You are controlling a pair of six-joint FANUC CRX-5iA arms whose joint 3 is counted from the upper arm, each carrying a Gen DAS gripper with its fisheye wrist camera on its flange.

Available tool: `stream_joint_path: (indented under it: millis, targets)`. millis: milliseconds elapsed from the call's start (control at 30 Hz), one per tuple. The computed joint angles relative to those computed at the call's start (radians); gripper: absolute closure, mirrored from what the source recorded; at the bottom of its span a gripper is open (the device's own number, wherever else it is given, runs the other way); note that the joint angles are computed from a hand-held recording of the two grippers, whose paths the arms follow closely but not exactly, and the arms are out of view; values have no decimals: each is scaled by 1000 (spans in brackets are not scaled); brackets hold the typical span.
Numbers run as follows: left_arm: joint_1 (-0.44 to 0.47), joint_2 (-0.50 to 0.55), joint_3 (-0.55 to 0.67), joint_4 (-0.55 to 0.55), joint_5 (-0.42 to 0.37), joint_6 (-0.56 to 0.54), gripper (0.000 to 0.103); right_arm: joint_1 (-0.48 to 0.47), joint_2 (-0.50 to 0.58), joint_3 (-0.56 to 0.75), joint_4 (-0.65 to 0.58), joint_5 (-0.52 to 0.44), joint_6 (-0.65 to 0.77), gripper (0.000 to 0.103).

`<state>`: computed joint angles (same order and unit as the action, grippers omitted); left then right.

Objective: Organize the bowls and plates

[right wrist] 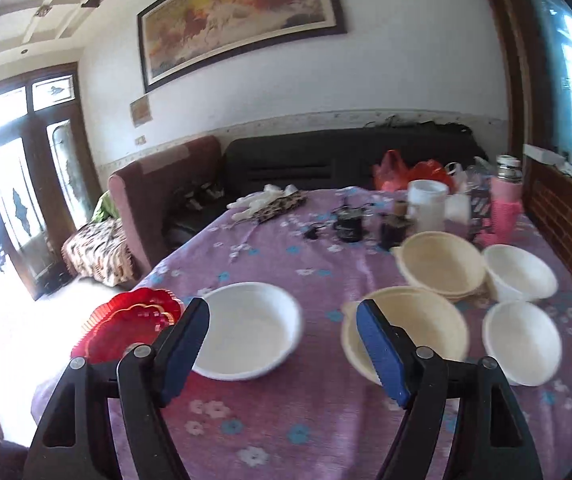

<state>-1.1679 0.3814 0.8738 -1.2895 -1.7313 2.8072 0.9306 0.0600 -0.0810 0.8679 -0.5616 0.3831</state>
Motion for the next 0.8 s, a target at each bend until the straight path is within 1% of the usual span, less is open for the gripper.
stream_joint_path:
  millis: [33, 100, 200, 233, 267, 367, 433, 500, 567, 700, 800]
  targets:
    - [11, 5, 9, 43, 32, -3, 0, -17, -38, -56, 59, -8, -70, 19]
    - [32, 30, 42, 121, 82, -21, 0, -50, -109, -147, 126, -33, -158, 16]
    - [46, 90, 114, 194, 119, -61, 0, -101, -211, -282, 216, -56, -285, 11]
    - [48, 109, 133, 211, 131, -69, 0, -117, -241, -319, 234, -66, -317, 10]
    - [52, 127, 152, 231, 146, -77, 0, -126, -263, -339, 219, -87, -315, 10]
    - [87, 178, 208, 342, 207, -118, 0, -148, -308, -355, 88, -125, -238, 10]
    - [107, 219, 258, 409, 224, -158, 0, -166, -328, -358, 16, -130, -207, 10]
    - [123, 262, 314, 452, 218, -198, 0, -186, -340, -353, -52, -113, -165, 10]
    - [131, 296, 364, 474, 205, -216, 0, -202, -328, -337, -100, -88, -134, 10]
    - [148, 325, 391, 531, 221, -232, 0, -246, -267, -275, -186, -91, -66, 11]
    - [154, 378, 464, 550, 184, -283, 0, -283, -237, -222, -310, -64, 8, 15]
